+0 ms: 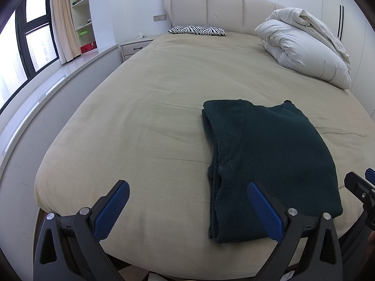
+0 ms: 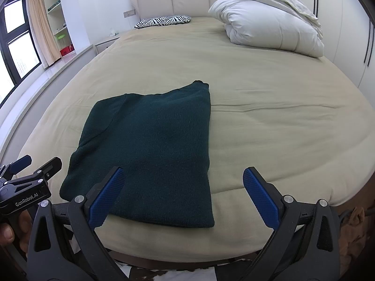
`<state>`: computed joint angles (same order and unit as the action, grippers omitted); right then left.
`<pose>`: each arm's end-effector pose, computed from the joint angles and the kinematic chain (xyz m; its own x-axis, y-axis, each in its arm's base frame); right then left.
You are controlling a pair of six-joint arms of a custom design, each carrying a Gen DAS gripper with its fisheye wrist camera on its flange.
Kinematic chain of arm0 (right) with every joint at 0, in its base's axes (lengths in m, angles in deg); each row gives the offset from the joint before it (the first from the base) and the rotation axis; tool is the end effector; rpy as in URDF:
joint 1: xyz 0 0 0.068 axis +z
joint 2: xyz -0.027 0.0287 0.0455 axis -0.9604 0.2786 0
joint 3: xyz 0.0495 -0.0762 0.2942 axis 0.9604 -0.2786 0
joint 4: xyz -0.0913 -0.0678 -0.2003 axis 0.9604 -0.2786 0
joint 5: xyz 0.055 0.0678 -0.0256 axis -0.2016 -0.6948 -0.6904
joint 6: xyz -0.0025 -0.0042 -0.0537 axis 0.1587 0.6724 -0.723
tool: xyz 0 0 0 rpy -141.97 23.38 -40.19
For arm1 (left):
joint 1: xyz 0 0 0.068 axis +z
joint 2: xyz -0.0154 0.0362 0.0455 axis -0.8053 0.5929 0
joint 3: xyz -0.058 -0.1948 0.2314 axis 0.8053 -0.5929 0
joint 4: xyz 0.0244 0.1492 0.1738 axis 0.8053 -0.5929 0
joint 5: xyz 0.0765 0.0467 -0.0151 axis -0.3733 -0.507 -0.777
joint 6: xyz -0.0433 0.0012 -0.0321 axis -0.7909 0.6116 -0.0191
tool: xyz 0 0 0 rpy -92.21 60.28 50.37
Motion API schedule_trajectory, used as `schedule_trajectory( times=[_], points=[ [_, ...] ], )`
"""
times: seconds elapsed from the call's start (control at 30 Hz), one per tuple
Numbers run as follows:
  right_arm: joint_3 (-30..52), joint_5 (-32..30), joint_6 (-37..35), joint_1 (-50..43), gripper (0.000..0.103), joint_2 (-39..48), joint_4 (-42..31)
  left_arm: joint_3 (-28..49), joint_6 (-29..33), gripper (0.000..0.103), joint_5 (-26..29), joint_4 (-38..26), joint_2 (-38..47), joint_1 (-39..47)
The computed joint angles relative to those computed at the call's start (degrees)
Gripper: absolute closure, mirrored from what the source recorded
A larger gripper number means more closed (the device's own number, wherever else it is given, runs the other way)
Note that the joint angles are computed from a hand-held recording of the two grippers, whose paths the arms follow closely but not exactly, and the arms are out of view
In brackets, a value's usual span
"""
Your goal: Fold small clothes
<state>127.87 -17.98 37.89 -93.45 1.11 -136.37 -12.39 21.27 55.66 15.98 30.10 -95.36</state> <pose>0.2313 -0.0696 0.3671 -0.7817 -0.0484 -0.6217 -0.1279 0.9882 0.0838 0.1847 -0.1389 0.3523 -0.7497 -0.1628 -0.6414 -0.2338 0.9719 0.0266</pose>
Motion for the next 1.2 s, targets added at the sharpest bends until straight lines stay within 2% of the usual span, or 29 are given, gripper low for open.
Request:
schedule_trajectory(
  times=[1.2],
  points=[
    [-1.3, 0.3, 1.4, 1.3, 0.001, -0.8, 0.5, -0.8, 0.2, 0.0, 0.0, -0.2, -0.7, -0.2]
  ],
)
